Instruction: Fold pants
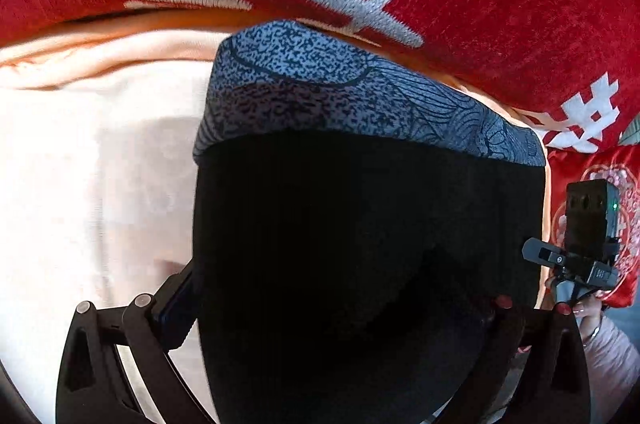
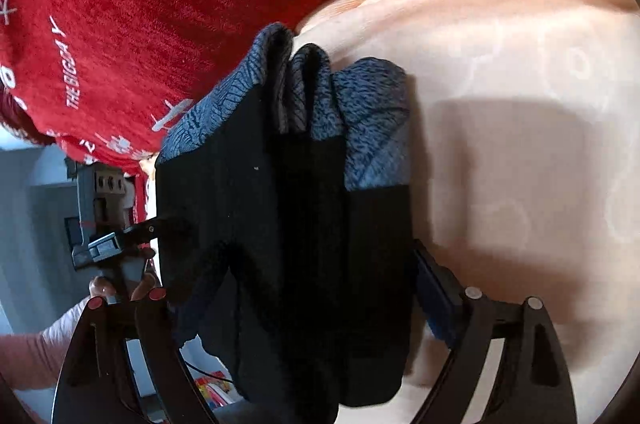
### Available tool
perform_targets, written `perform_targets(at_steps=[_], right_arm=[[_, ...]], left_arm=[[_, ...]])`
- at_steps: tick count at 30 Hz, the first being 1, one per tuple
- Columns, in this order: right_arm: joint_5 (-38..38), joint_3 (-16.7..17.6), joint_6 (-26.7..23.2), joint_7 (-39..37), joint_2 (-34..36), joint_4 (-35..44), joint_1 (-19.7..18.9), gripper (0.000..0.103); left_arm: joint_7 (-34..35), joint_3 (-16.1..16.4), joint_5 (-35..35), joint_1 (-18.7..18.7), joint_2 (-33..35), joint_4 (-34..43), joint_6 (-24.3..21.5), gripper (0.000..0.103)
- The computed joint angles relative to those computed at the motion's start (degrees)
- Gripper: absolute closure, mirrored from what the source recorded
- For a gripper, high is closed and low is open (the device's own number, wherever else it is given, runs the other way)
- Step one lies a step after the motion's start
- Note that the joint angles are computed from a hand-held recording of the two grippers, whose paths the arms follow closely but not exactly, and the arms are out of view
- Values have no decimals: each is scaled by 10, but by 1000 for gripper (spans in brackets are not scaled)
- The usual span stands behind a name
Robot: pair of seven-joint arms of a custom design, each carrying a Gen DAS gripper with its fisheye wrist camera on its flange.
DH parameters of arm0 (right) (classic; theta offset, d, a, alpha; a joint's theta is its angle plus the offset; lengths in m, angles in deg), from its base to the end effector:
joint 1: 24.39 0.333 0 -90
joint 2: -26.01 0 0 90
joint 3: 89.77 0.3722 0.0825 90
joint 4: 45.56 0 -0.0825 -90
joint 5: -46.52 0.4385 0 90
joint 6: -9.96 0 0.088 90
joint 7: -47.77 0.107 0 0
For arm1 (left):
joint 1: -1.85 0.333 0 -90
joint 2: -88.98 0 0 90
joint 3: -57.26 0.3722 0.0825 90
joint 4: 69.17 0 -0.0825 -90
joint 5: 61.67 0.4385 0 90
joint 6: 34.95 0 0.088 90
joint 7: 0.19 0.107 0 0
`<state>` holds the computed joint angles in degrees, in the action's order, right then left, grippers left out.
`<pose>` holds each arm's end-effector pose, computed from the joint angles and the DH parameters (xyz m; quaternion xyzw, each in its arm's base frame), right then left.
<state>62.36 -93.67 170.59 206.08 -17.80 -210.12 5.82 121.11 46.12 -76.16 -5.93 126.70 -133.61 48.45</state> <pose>0.3254 0.1464 0.4770 -0.2816 0.8926 0.1257 0.3288 0.7503 -0.2403 0.4491 0.3447 -0.9070 0.0494 0.2368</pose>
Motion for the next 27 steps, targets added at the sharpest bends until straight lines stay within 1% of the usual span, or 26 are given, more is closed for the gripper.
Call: perform_targets(at_steps=[5, 6, 7, 8, 9, 11, 14, 16, 19, 22, 24, 26, 27], right_arm=[[11, -19, 19, -21, 7, -1, 17, 13], [13, -19, 17, -19, 8, -1, 16, 13], [14, -15, 8, -14, -3, -5, 10, 15], [12, -14, -5, -13, -3, -1, 6, 20], [9, -15, -21, -16, -2, 5, 4, 24], [15, -15, -25, -19, -13, 2, 3, 39], [19, -3, -17, -8, -15, 5, -3, 50], [14, 10, -22, 6, -19, 10, -12, 53], [10, 24, -13, 29, -30, 10, -18, 57], [5, 28, -5, 46, -39, 13, -12, 57], [-1, 37, -2, 60, -41, 18, -10, 57], [-6, 46, 7, 76, -39, 20, -8, 57], [-8, 51, 11, 87, -36, 23, -7, 57]], left_arm=[[-8, -2, -13, 6, 14, 16, -20, 0], [-13, -2, -15, 6, 15, 17, -22, 0], [-14, -2, -19, 7, 10, 10, -17, 3], [-9, -5, -25, 12, 4, 2, -12, 13], [1, -6, -30, 15, -7, -12, -1, 15], [15, -8, -35, 18, -34, -47, 25, 26], [17, -7, -43, 18, -55, -69, 39, 33], [20, -7, -49, 21, -57, -62, 32, 35], [21, -7, -57, 28, -59, -48, 11, 35], [47, -4, -47, 31, -81, -65, 17, 35], [58, -3, -46, 30, -106, -92, 27, 35], [64, 0, -47, 33, -116, -99, 23, 35], [65, 3, -46, 36, -109, -86, 13, 35]])
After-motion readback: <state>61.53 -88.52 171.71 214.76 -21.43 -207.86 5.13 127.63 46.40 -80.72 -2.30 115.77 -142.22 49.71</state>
